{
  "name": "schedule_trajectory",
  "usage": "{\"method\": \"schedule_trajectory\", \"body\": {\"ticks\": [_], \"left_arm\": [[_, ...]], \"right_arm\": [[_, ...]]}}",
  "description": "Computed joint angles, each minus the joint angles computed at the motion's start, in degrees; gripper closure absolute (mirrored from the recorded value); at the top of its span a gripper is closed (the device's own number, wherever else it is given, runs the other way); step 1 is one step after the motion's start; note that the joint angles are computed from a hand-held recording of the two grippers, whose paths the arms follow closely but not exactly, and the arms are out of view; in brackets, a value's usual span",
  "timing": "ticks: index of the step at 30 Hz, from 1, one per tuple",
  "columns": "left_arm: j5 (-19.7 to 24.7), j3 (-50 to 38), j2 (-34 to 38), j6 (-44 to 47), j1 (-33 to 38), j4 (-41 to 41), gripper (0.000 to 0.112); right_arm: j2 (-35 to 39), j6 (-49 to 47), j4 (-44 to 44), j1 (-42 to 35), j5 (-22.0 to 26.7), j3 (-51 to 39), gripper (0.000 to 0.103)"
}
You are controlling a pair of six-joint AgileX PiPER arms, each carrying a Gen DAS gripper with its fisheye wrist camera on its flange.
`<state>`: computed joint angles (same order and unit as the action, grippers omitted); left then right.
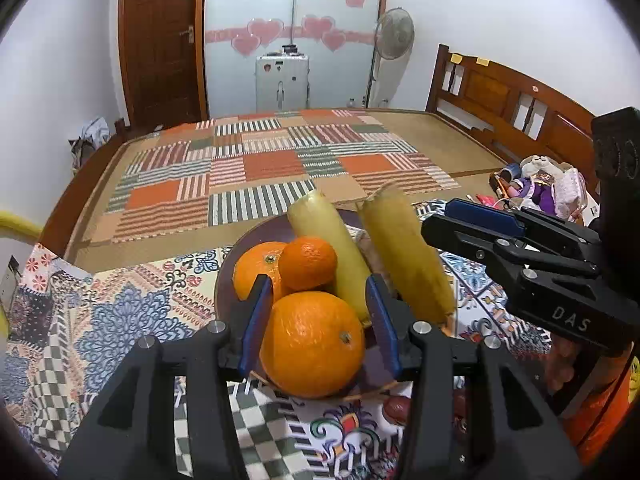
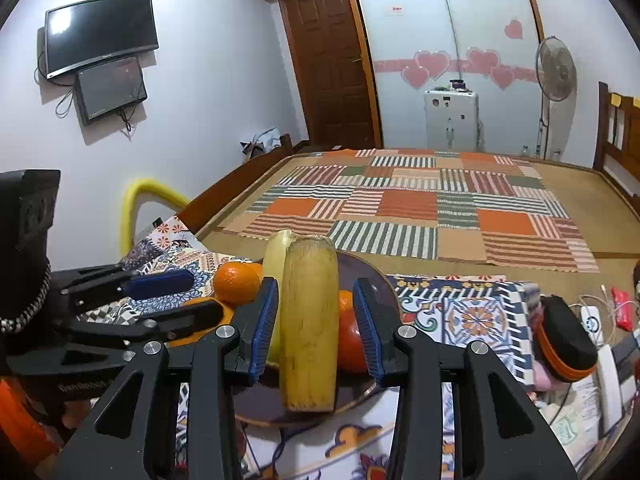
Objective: Organize fruits
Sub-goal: 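Release the mandarin on the plate with the left tool while the right tool sets the gourd there, then grasp a dark red date with the right tool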
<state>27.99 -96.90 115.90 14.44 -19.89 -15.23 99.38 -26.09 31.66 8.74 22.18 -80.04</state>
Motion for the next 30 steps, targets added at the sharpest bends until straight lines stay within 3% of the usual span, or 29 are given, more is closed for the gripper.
{"method": "schedule_trajectory", "body": {"ticks": [9, 14, 18, 27, 30], "left_arm": [[-5.1, 12.2, -10.2, -2.1, -1.2, 0.8, 0.06], [-8.7, 20.0, -15.3, -6.9, -2.5, 5.1, 0.058], [-9.7, 23.5, -16.7, -7.4, -3.1, 4.6, 0.058], [-11.2, 28.6, -16.1, -5.0, -3.3, 1.5, 0.058], [-10.8, 28.4, -14.6, -3.5, -3.2, 0.2, 0.058]], "right_arm": [[-8.1, 0.6, -0.9, 0.5, -1.2, 8.1, 0.067], [-11.3, 5.3, -6.7, 2.0, -1.7, 12.3, 0.067], [-12.0, 8.2, -10.2, 3.2, -1.9, 15.2, 0.067], [-8.3, 4.9, -8.5, 3.7, -2.5, 19.0, 0.067], [-6.2, 9.1, -13.5, 4.8, -3.7, 19.0, 0.067]]}}
